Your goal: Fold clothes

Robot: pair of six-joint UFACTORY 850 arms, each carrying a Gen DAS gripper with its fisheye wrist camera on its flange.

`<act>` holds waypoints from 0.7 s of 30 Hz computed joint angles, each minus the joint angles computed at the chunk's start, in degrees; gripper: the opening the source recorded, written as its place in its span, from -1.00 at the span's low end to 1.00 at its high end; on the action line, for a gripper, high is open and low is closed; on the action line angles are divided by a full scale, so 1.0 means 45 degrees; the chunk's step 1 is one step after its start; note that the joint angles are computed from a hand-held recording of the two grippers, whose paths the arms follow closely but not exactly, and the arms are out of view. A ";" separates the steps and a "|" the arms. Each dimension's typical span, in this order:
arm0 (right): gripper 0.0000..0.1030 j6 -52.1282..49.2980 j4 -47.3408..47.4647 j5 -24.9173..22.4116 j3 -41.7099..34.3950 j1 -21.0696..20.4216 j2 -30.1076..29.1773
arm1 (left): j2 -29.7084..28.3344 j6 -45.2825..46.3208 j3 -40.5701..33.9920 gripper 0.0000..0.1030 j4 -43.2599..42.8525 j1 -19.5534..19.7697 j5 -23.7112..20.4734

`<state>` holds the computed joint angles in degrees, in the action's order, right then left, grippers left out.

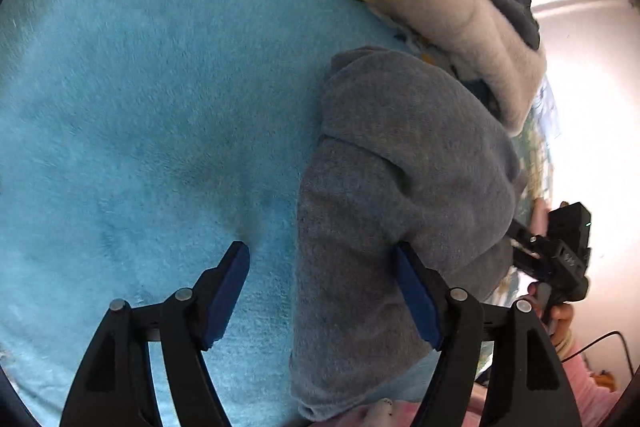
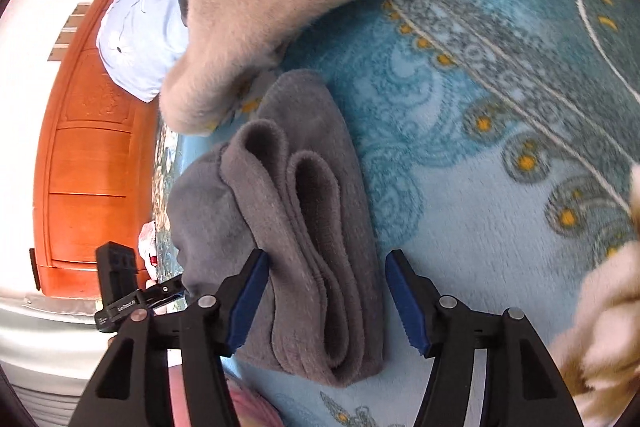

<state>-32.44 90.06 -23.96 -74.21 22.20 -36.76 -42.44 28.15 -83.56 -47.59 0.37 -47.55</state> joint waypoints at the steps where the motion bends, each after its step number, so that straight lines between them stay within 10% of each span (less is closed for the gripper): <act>1: 0.27 0.0054 -0.0023 0.0043 -0.0060 0.0012 -0.0039 | 0.0031 0.0241 0.0103 0.45 -0.0275 0.0078 -0.0016; 9: 0.20 0.1549 -0.1192 0.0579 -0.0706 0.0274 -0.0307 | 0.0396 0.1257 0.0387 -0.21 -0.0289 -0.0047 0.0035; 15: -0.47 0.2395 -0.1197 0.0524 -0.0809 0.0347 -0.0311 | 0.1305 0.0559 0.0742 -0.59 0.1906 -0.0693 0.1123; 21: -0.54 0.1646 -0.0804 0.1019 -0.0318 0.0500 0.0872 | 0.2684 0.0978 0.1236 -0.77 0.2080 -0.1021 0.1507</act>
